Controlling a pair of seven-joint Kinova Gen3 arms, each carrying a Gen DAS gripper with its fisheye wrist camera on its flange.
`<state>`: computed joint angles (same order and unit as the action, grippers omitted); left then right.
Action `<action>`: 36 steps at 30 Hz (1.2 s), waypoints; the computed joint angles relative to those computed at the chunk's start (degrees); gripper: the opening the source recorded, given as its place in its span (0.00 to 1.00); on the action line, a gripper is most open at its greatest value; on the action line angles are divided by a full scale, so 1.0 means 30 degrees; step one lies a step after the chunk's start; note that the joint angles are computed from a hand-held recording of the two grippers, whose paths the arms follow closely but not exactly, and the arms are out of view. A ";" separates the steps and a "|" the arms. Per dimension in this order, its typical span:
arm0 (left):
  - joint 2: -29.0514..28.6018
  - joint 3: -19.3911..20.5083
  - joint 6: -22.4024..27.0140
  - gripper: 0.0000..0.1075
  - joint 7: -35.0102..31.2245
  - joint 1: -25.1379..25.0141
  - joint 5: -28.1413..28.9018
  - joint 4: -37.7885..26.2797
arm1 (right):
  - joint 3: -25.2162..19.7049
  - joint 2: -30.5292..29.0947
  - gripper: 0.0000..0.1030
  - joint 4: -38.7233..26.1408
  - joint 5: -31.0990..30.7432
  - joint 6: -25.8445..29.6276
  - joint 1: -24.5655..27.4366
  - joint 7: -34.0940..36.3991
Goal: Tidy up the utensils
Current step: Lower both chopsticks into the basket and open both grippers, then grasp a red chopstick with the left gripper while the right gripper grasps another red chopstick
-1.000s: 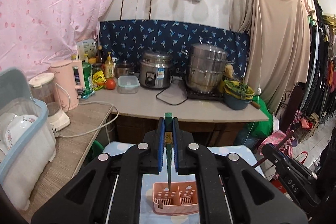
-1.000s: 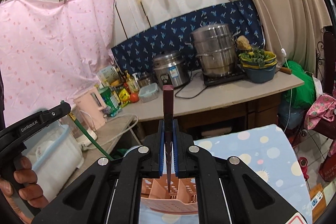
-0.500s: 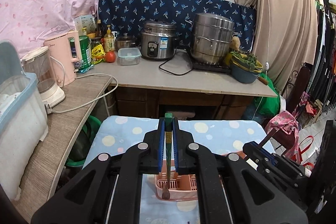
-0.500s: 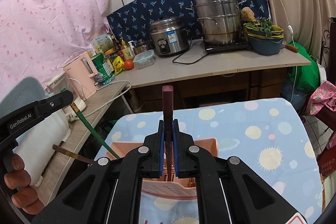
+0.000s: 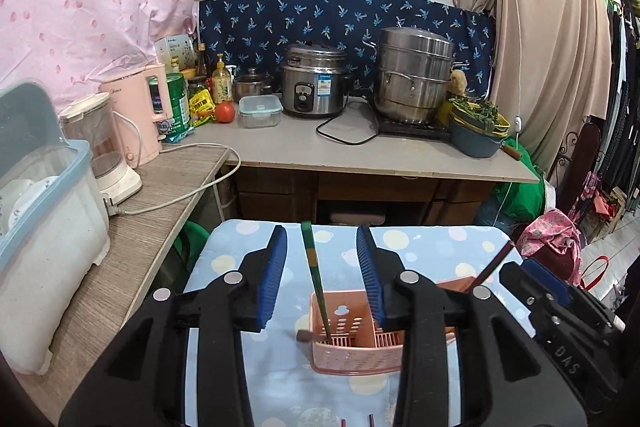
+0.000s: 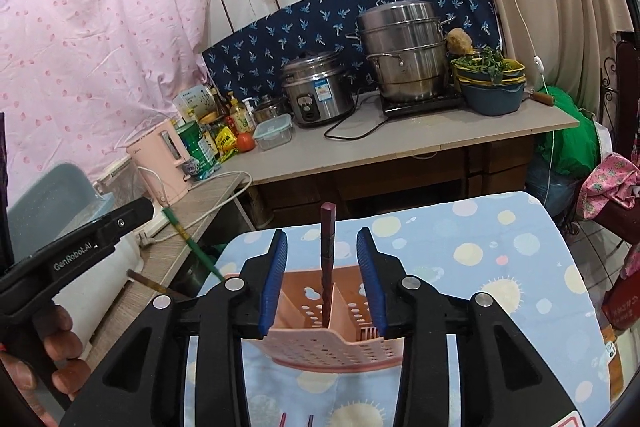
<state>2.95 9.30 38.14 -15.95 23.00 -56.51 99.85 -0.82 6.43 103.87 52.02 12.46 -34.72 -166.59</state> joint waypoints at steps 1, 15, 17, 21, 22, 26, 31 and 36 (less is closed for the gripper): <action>-0.0216 0.0061 0.0136 0.33 0.0363 0.0128 -0.0295 0.0217 | -0.0027 -0.0287 0.37 0.0254 -0.0020 -0.0028 0.0007 -0.0003; -0.3261 0.3182 0.1450 0.39 0.2622 -0.0270 -0.0358 0.4725 | -0.4206 -0.4122 0.39 0.5051 -0.2272 0.2486 0.1647 0.1422; -0.3490 0.3484 0.1256 0.39 0.2680 -0.0298 0.0150 0.5411 | -0.4877 -0.4364 0.39 0.5780 -0.2707 0.2752 0.1830 0.1577; -0.3710 0.4372 0.1466 0.39 0.3193 -0.0156 0.0774 0.6753 | -0.6479 -0.4668 0.39 0.7199 -0.3386 0.3522 0.2221 0.1344; -0.3777 0.4501 0.1380 0.39 0.3366 -0.0086 0.0977 0.7128 | -0.6822 -0.4729 0.39 0.7529 -0.3563 0.3566 0.2344 0.1235; -0.3620 0.5255 0.1634 0.39 0.4366 0.0255 0.1304 0.8260 | -0.7794 -0.4687 0.39 0.8769 -0.4366 0.3550 0.2445 0.0774; -0.3349 0.5150 0.1157 0.39 0.4936 0.0979 0.2245 0.9361 | -0.8398 -0.4111 0.38 0.9807 -0.4092 0.3364 0.2008 -0.0704; -0.2945 0.5160 0.0941 0.39 0.5732 0.1586 0.2727 1.0103 | -0.8234 -0.3591 0.35 1.0134 -0.3336 0.3532 0.0883 -0.1964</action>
<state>-5.89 24.78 40.96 1.25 27.75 -48.33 130.16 -25.52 -4.34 134.27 42.01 23.06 -32.07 -172.49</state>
